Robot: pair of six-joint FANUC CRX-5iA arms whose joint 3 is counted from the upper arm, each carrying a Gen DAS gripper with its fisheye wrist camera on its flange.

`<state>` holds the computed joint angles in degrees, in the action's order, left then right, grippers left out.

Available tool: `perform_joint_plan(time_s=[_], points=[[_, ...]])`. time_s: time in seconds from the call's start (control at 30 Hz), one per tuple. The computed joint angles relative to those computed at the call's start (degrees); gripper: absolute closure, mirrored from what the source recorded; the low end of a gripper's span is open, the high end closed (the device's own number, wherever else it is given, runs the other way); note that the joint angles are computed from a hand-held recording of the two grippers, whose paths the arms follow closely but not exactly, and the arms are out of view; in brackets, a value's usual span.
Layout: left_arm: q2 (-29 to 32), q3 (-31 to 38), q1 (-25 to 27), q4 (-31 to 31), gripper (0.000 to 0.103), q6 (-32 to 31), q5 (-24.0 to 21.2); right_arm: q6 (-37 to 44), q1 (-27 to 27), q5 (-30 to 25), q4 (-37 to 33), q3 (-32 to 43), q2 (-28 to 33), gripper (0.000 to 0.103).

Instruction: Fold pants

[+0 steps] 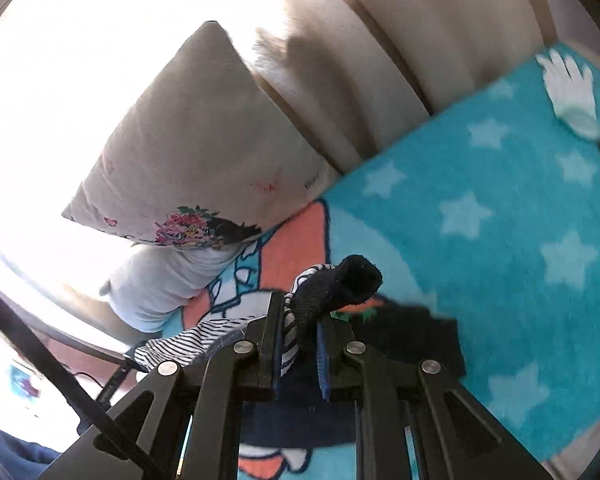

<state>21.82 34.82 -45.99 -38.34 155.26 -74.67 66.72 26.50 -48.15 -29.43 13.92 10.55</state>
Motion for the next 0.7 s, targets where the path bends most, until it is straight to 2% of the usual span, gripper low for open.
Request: perform_joint_plan(time_s=[0.13, 0.37, 0.43, 0.5, 0.57, 0.63, 0.7], points=[[5.4, 5.3, 2.8, 1.6, 0.094, -2.4, -3.8, -3.4, 0.1, -1.9, 2.3, 4.0, 4.8, 0.089], [14.1, 14.2, 8.7, 4.7, 0.094, -5.5, -9.0, -11.0, 1.1, -4.1, 7.9, 18.7, 19.6, 0.089], [15.9, 15.5, 10.4, 6.3, 0.092, -5.9, -9.4, -11.8, 0.8, -5.2, 7.4, 22.8, 23.1, 0.089], [16.3, 15.0, 11.9, 8.4, 0.091, -5.7, -8.1, -11.6, 0.0, -5.7, 5.3, 25.8, 25.4, 0.089], [15.0, 11.8, 13.5, 10.9, 0.088, -4.3, -4.5, -11.6, -1.1, -5.3, 2.3, 27.8, 26.9, 0.088], [13.1, 8.2, 14.6, 12.6, 0.082, -3.0, -0.3, -12.1, -2.3, -4.0, -0.5, 28.4, 27.7, 0.081], [11.4, 5.2, 15.3, 13.5, 0.075, -2.3, 3.1, -13.0, -2.6, -2.0, -0.1, 28.2, 27.9, 0.077]])
